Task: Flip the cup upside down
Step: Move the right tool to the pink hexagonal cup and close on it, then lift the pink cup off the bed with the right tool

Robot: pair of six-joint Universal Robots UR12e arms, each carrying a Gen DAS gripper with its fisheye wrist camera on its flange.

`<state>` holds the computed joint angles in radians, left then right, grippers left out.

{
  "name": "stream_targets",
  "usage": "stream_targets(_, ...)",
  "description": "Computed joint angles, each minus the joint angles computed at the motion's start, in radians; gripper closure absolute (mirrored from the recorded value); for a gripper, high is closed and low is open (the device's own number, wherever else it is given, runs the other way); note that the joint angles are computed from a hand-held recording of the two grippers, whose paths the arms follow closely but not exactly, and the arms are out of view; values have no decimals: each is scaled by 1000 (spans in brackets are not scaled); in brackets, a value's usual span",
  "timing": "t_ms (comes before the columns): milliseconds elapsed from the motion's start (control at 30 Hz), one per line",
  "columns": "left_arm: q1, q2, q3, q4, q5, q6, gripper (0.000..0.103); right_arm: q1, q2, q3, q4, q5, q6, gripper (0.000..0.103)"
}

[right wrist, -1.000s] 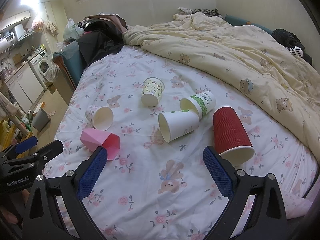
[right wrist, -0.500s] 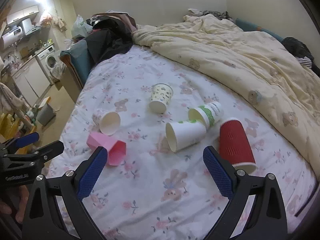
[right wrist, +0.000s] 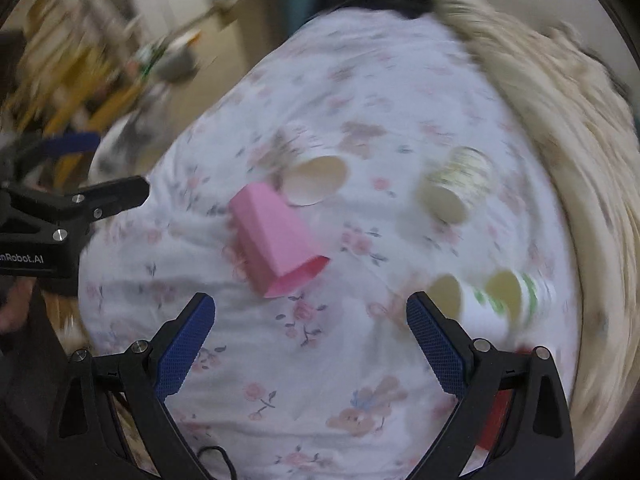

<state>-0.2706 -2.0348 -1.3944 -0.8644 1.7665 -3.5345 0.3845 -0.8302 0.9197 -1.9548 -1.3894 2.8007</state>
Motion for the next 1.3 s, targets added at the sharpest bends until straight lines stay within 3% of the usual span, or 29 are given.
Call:
stream_targets(167, 19, -14, 11, -57, -51, -47, 0, 21, 107, -180, 180, -37, -104, 4)
stream_targets(367, 19, -35, 42, -136, -51, -56, 0, 40, 239, -387, 374, -74, -184, 17)
stream_targets(500, 30, -35, 38, -159, -75, -105, 0, 47, 314, -511, 473, -101, -201, 21)
stream_targets(633, 34, -35, 37, -175, -84, -118, 0, 49, 346, -566, 525, -108, -199, 28)
stream_targets(967, 21, -34, 34, -159, -73, -95, 0, 19, 230, -353, 382, -61, -97, 33)
stream_targets(1300, 6, -20, 13, -116, -109, -63, 0, -29, 43, -32, 229, 6, 141, 34)
